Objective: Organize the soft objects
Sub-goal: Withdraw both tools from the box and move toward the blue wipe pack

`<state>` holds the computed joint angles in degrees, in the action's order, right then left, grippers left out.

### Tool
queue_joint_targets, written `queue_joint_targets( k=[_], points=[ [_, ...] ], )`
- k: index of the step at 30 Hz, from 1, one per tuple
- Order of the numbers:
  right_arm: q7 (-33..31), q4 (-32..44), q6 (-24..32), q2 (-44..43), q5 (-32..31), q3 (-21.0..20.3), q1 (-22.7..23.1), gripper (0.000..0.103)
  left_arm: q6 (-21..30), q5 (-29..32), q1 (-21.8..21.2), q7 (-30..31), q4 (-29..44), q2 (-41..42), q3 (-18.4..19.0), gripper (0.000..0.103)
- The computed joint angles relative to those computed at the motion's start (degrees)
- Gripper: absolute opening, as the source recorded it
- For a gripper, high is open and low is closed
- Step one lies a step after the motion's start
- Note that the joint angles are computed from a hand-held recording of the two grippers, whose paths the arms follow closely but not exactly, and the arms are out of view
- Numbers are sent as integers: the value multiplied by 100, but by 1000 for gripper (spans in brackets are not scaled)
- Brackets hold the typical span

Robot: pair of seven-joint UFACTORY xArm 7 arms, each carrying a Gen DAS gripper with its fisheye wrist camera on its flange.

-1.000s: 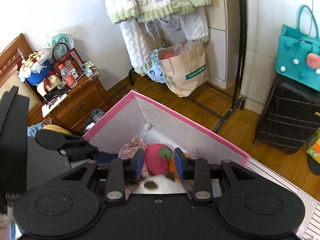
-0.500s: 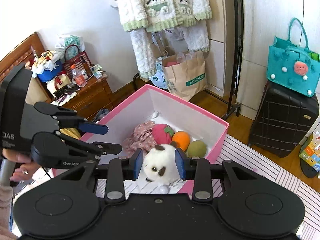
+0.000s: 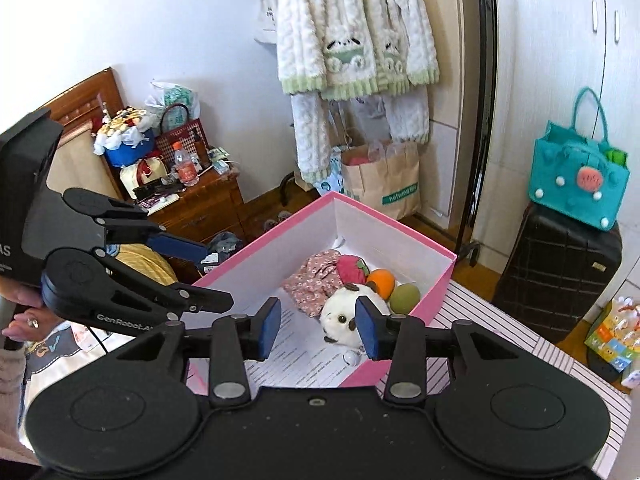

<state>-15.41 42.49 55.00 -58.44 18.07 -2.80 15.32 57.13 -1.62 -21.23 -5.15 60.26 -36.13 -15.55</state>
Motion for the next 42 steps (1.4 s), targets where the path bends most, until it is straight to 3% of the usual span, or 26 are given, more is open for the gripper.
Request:
queue_joint_targets(
  k=[9,11,27,29,39,42],
  points=[
    [-78,-56,528,-987,-103,-12,34,52,321,-92,-161,24,-42,-596,-120,67],
    [-60,-84,670,-1206,-136,-40,-4,53,351,-95,-177,26,-71,-716,-165,73],
    [-76,-368,1865,-2816,-404,-323,-359,65,663,-370,-524,-25,-320,-1365,-547,87],
    [-73,-433,2052,-3044,-418,-395,-399,72,633,-398,-599,-15,-403,-1437,-611,91],
    [-160,-905,2962,-4075,-662,-752,-725,76,199,-562,-897,-306,-929,-1496,-902,95],
    [-193,-1090,3135,-4429,-771,-953,-886,89,-13,-554,-990,-457,-1107,-1489,-990,95]
  ],
)
